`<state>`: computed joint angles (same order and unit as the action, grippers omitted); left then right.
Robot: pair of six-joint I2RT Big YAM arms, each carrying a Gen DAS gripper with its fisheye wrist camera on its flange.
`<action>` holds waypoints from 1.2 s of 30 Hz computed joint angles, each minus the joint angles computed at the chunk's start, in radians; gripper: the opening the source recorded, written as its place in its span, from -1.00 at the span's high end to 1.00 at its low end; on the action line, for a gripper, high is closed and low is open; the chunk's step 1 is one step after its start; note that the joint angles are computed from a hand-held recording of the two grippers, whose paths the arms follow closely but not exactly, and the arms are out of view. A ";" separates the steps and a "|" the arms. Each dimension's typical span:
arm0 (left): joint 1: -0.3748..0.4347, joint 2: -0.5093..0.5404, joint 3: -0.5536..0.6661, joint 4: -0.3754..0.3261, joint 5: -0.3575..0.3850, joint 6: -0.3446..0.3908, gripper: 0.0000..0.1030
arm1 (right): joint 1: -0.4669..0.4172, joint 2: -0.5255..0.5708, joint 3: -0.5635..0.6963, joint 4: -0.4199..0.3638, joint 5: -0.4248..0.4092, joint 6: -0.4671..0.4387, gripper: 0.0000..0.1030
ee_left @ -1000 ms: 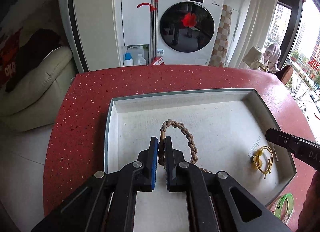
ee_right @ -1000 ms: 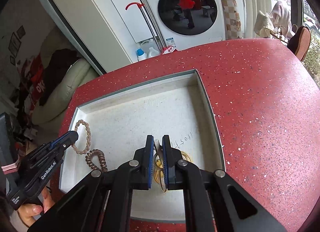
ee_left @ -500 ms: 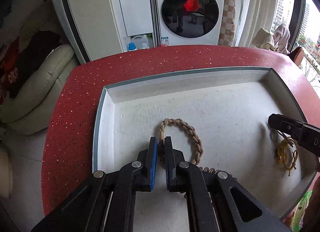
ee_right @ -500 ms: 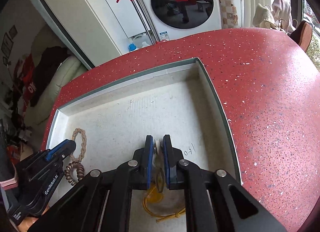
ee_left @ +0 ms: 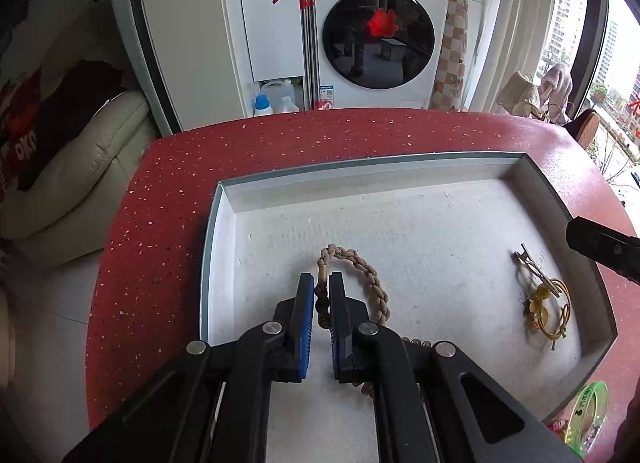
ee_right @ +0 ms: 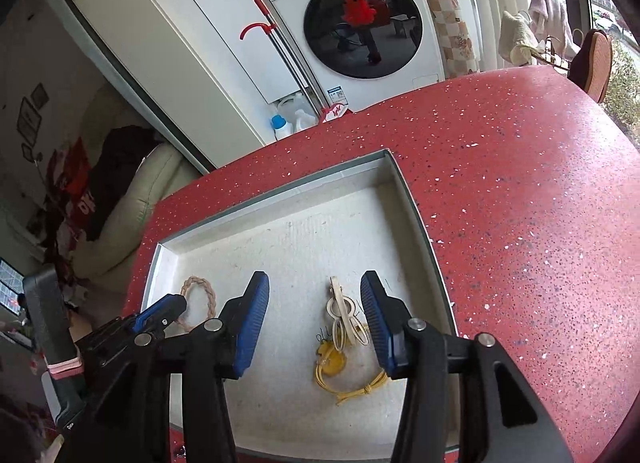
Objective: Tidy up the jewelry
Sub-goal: 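Carry both items into the tray and open both tools, then move both tools back out of the tray toward the remaining jewelry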
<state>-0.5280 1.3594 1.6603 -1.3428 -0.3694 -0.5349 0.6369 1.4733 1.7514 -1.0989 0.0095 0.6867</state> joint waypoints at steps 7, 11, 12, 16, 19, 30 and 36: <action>-0.004 0.001 0.020 0.003 0.001 0.020 0.51 | 0.017 -0.026 -0.019 -0.001 0.017 0.014 -0.02; 0.007 0.002 0.019 0.002 0.024 0.005 0.51 | 0.023 -0.037 -0.029 -0.006 0.016 0.023 -0.02; 0.007 -0.001 0.017 0.005 0.025 0.001 0.51 | 0.024 -0.040 -0.031 -0.005 0.017 0.024 -0.02; -0.001 -0.017 0.018 0.014 0.022 0.005 0.26 | 0.027 -0.054 -0.044 0.002 0.023 0.034 -0.16; -0.020 -0.037 0.010 0.025 -0.032 0.002 -1.00 | 0.030 -0.073 -0.059 0.009 0.030 0.048 -0.32; -0.078 -0.145 -0.008 -0.007 -0.105 -0.032 -1.00 | 0.104 -0.166 -0.084 0.007 0.209 0.021 -0.77; -0.131 -0.221 -0.054 -0.039 -0.124 -0.054 -1.00 | 0.147 -0.220 -0.113 0.005 0.235 0.020 -1.00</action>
<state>-0.6587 1.1386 1.6064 -1.3822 -0.4935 -0.5884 0.7838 1.2537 1.6387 -1.0938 0.2447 0.7066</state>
